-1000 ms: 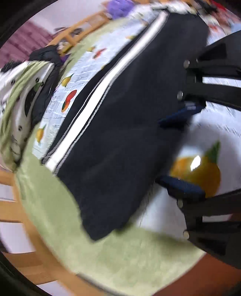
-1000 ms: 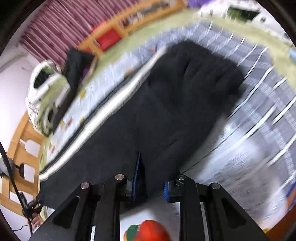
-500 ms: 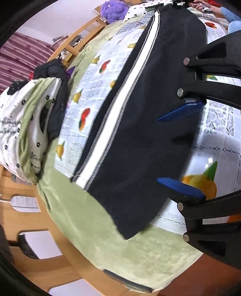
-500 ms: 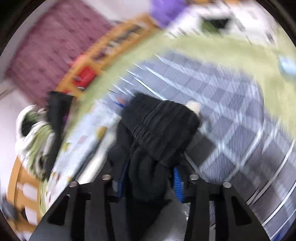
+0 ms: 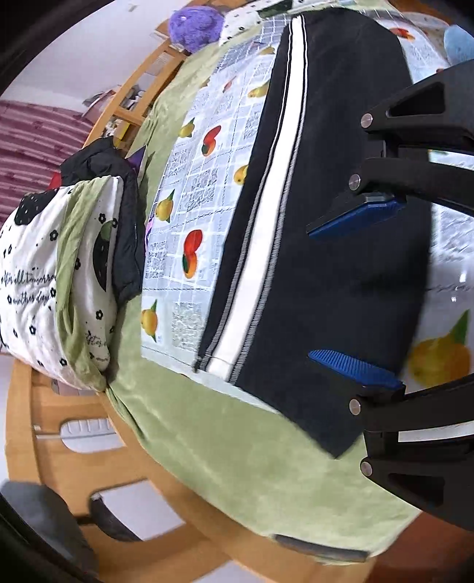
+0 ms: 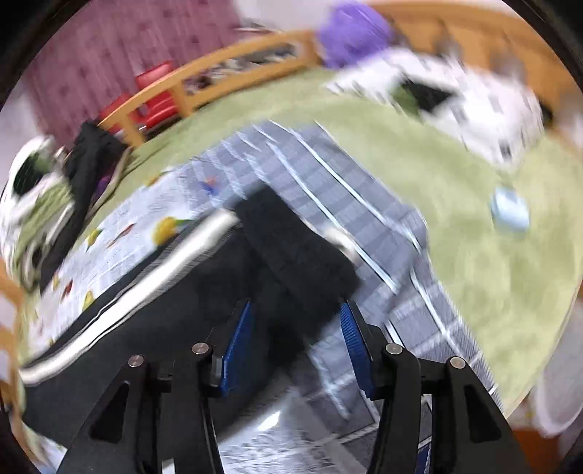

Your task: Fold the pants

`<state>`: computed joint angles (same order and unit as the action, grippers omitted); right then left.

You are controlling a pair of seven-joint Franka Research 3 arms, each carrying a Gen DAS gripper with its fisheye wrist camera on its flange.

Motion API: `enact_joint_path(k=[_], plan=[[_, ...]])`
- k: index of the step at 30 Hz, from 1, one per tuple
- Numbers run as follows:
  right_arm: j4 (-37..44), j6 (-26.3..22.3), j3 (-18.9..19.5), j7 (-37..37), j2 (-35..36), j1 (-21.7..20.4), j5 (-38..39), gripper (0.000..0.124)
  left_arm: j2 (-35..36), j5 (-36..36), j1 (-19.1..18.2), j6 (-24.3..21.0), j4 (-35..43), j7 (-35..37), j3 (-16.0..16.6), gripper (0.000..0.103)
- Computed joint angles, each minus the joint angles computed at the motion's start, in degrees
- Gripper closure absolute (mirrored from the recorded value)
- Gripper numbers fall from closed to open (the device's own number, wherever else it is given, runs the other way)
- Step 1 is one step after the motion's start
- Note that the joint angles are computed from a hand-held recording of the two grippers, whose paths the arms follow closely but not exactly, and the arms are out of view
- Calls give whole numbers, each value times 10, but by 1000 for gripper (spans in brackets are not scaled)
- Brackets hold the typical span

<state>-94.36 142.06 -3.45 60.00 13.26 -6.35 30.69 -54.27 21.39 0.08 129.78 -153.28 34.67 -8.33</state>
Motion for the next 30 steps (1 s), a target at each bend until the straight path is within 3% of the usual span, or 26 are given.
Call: enact_joint_path(k=[3,7,11,14,21,23,25,26,27,28,30], plan=[[-17,25,21,-41,-24,28,-8,71,39,21,24,12,20,12,12,42],[-19,31,41,-77,-18,75,-46,71,87,-7,38,60,36,32,59,42],[-21,14,71,-168,-9,99,-9,71,138,16,75,82,57,62,56,42],[7,14,83,-205,23,126,-2,61,174,17,90,88,74,83,63,42],[82,11,75,-177,104,182,-91,61,229,41,137,93,99,87,63,42],[124,-12,64,-152,140,195,-130,62,235,34,138,105,96,93,73,42],[169,-66,65,-137,170,194,-146,70,241,25,138,117,93,101,80,42],[180,-88,72,-144,177,186,-139,85,245,20,139,124,90,104,83,43],[187,-108,85,-165,178,173,-122,109,247,13,136,137,86,110,88,54],[177,-107,89,-183,170,171,-119,118,248,0,129,156,78,128,98,75],[146,-71,89,-200,151,174,-115,120,246,11,140,155,76,128,82,80]])
